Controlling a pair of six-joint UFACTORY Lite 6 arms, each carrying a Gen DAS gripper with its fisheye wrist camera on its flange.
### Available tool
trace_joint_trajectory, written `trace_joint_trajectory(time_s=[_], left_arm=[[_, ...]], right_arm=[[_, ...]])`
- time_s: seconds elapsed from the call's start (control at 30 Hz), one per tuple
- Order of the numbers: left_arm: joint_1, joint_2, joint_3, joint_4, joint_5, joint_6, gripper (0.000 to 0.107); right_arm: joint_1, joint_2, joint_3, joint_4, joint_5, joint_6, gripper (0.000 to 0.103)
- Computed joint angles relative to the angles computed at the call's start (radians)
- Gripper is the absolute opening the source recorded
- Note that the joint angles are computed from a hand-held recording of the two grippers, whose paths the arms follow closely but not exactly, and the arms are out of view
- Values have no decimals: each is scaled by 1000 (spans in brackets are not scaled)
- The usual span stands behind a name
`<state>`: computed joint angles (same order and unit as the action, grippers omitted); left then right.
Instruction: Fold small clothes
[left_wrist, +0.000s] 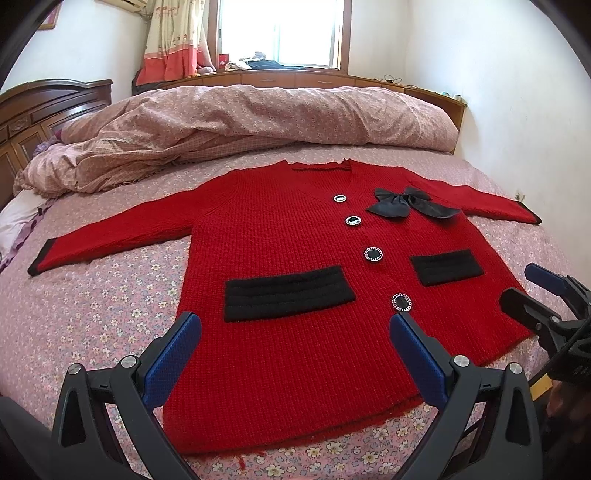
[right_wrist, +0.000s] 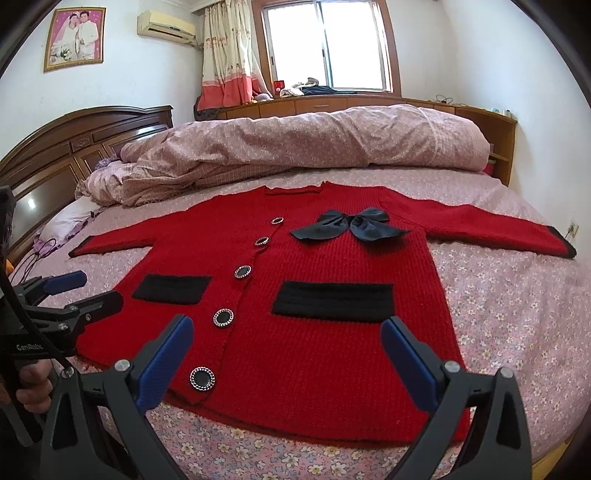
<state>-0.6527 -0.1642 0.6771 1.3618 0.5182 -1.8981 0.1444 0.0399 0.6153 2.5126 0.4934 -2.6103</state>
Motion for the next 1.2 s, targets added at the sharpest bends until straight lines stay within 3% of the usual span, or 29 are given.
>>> trace_joint_trajectory(time_s=[0.7, 1.2], left_arm=[[28, -11, -7, -20, -25, 27, 99], [190, -213, -146, -130, -47, 154, 99]], right_arm=[[42, 17, 56, -61, -30, 87, 103], [380, 116, 202, 336, -129, -289, 103]])
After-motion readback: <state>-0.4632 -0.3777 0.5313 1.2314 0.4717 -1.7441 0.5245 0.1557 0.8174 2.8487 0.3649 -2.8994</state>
